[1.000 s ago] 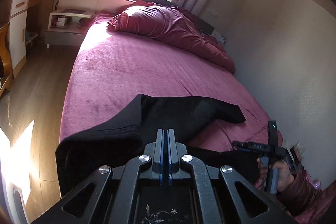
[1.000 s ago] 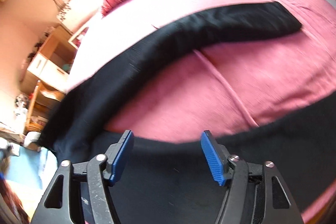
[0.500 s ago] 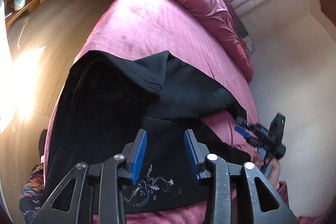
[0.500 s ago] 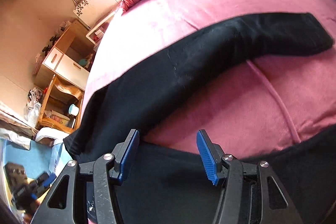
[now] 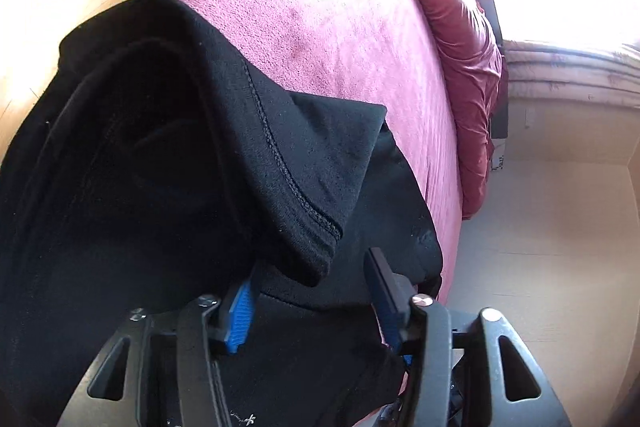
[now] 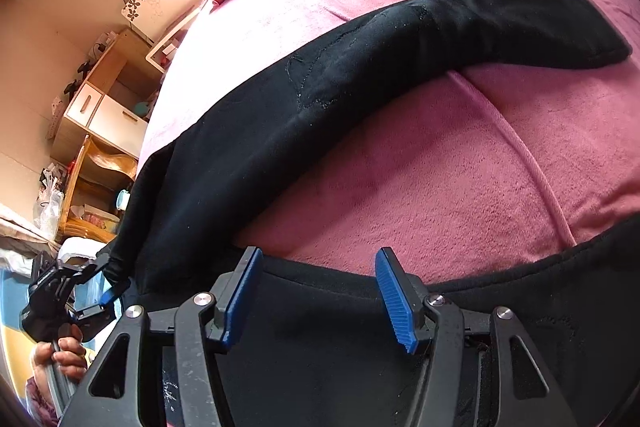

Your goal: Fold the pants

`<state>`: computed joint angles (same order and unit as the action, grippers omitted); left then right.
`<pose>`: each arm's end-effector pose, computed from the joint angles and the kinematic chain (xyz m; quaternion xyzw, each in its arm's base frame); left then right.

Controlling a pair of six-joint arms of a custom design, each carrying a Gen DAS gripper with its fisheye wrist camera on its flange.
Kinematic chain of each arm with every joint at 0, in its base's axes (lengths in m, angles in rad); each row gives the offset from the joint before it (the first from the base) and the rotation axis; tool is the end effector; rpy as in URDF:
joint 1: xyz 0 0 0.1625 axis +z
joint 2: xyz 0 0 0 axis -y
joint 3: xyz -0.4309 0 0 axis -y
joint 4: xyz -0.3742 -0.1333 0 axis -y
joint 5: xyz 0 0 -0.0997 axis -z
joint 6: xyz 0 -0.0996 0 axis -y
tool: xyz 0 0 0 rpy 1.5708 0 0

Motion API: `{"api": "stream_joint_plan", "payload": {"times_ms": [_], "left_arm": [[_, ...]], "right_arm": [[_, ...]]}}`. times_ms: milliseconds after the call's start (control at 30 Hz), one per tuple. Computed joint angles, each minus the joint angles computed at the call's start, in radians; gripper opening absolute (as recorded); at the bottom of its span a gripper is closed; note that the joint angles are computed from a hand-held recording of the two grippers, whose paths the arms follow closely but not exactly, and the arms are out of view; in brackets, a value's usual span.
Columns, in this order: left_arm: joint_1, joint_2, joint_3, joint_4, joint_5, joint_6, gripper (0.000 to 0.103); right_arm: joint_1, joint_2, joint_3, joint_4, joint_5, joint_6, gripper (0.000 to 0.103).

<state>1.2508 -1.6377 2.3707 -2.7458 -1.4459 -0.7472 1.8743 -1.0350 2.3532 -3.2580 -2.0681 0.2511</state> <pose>0.0182 -0.4081 0.2954 0.2198 -0.9487 0.2193 0.0589 0.2128 -0.3924 0.1250 -0.0202 -0.9537 0.2373 0.1840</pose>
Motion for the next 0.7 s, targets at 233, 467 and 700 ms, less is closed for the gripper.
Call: {"api": "stream_joint_plan", "payload": {"times_ms": [233, 467, 700], "left_arm": [[-0.1, -0.059, 0.011, 0.049, 0.159, 0.048, 0.006], [-0.32, -0.333, 0.059, 0.25, 0.365, 0.255, 0.006], [-0.417, -0.555, 0.078, 0.391, 0.419, 0.275, 0.005]], "right_arm": [[0.014, 0.007, -0.045, 0.038, -0.022, -0.051, 0.059], [-0.034, 0.01, -0.133, 0.045, 0.041, -0.076, 0.059], [-0.105, 0.087, -0.353, 0.165, 0.178, 0.047, 0.059]]}}
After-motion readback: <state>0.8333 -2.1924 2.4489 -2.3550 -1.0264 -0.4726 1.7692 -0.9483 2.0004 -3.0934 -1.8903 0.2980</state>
